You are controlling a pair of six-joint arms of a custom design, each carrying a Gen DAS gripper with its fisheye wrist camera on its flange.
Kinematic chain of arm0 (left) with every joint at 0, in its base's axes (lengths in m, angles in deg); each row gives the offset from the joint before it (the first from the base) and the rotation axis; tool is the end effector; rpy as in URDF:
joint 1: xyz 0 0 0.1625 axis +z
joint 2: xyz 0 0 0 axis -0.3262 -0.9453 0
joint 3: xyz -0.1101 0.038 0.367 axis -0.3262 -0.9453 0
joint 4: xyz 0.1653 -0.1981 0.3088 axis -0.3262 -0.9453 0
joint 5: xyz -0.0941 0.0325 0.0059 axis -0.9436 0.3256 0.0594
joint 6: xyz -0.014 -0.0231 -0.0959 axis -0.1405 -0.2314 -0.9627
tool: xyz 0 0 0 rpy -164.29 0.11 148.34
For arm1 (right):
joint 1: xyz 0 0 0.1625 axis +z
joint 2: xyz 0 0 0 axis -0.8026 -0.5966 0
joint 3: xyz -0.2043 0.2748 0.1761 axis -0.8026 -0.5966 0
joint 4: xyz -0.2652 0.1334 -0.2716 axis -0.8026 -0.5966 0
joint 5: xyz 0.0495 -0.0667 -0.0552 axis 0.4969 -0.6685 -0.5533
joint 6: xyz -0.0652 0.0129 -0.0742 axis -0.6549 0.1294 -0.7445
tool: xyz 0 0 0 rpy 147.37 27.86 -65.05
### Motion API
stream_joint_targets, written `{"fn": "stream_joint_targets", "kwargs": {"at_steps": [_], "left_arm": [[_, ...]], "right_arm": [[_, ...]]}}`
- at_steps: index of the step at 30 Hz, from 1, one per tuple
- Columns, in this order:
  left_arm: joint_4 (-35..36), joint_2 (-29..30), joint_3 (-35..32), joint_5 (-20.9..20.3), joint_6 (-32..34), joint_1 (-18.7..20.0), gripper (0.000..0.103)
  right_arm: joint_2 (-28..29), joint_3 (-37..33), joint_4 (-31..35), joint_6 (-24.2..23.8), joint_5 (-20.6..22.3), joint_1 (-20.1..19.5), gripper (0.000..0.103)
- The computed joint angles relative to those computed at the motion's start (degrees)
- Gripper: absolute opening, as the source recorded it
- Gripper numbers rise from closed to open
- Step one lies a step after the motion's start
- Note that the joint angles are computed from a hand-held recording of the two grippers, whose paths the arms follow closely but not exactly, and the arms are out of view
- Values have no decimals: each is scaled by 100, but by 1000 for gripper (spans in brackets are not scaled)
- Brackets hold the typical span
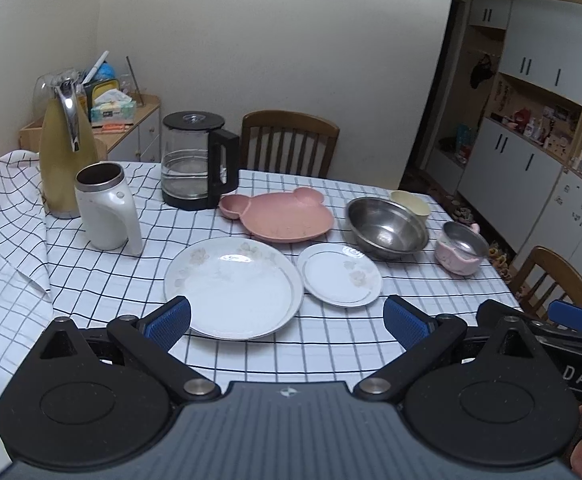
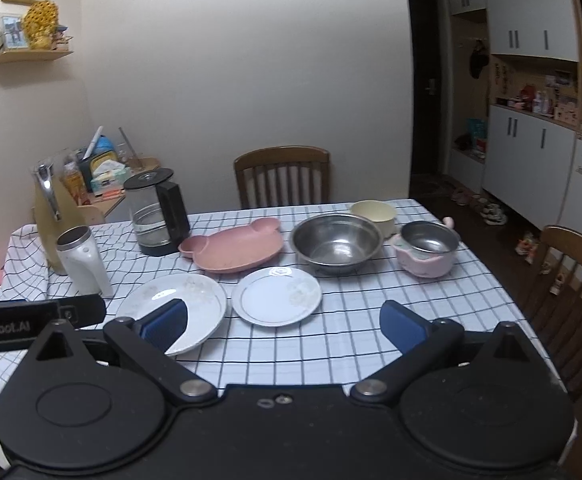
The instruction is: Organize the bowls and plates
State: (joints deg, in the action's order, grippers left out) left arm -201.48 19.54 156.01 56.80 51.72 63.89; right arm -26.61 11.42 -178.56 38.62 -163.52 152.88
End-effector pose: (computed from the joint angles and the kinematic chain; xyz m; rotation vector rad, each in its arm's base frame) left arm -0.2493 -0.5698 0.2009 -0.0292 2.0639 -1.2847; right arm 0.2288 -0.6655 0.2877 0.9830 -2.3807 1.0292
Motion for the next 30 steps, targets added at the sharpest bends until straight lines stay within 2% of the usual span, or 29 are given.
{"fn": "stream_joint_targets", "kwargs": {"at_steps": [8, 17, 22, 28, 30], "left_arm": [[952, -64, -394, -256, -710, 600, 103], [1234, 285, -1110, -299, -467, 1252, 103], [1583, 487, -1554, -237, -546, 1576, 103], [2247, 674, -2143, -412, -922, 2002, 103], [2251, 727, -2269, -539, -907, 2118, 102]], "right_arm": [[670, -799, 659, -15, -75, 24, 103], [1575, -1946, 1578, 42, -166, -23, 98], [2145, -2779, 2255, -115, -156, -67, 93], [2841, -3833, 3043, -612, -37, -100, 88], [3109, -4282, 3408, -590, -81, -95, 80]]}}
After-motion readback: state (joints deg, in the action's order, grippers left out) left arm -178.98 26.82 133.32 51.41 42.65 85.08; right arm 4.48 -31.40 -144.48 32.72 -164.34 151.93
